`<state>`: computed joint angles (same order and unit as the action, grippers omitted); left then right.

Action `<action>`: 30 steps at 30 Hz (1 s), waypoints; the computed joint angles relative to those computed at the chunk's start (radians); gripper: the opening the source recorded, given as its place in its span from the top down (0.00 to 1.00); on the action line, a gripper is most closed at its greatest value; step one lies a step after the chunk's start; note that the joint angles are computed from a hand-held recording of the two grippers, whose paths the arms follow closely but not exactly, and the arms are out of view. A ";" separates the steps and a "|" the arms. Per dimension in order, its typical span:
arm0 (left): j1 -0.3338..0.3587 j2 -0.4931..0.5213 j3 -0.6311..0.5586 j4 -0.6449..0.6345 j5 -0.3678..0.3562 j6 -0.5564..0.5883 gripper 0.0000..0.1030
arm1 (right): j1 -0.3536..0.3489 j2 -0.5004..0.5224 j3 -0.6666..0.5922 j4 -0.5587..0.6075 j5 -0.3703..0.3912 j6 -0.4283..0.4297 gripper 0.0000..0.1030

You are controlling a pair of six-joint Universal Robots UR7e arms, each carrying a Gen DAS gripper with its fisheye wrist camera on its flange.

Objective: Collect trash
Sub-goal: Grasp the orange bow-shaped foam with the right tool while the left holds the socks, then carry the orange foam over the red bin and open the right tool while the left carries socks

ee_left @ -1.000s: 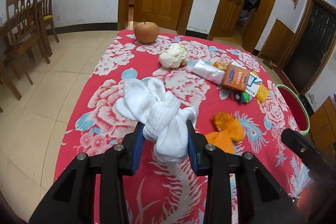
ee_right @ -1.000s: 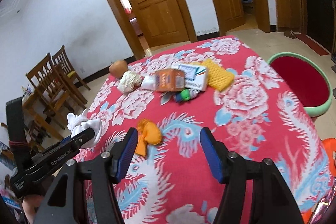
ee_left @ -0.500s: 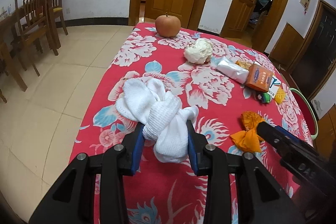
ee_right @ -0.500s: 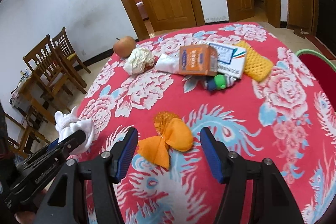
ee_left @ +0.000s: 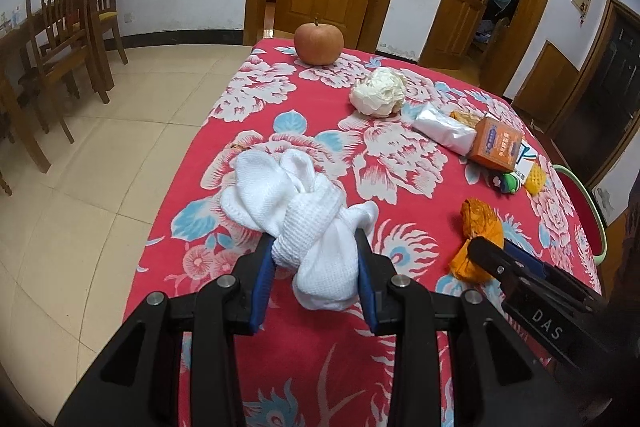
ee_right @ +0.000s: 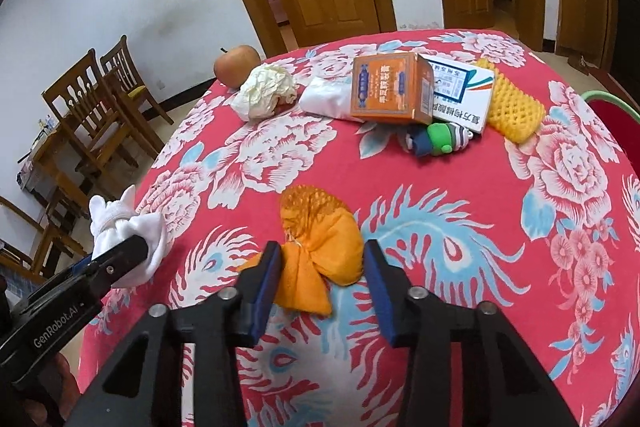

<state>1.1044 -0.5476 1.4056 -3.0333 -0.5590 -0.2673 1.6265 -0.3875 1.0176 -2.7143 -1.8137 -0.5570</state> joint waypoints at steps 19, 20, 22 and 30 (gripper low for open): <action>-0.056 0.015 -0.018 -0.035 -0.058 0.077 0.64 | -0.030 -0.158 0.140 -0.057 0.153 0.028 0.68; -0.058 0.017 -0.024 -0.031 -0.068 0.079 0.64 | -0.033 -0.165 0.142 -0.061 0.151 0.031 0.68; -0.062 0.022 -0.039 -0.020 -0.088 0.084 0.64 | -0.040 -0.180 0.145 -0.072 0.149 0.038 0.68; -0.077 0.075 -0.146 0.041 -0.149 0.124 0.64 | -0.072 -0.212 0.115 -0.105 0.120 0.060 0.68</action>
<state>1.0276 -0.4731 1.2597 -2.9926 -0.7077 -0.1436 1.5550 -0.6000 1.1329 -2.8188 -1.6933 -0.4967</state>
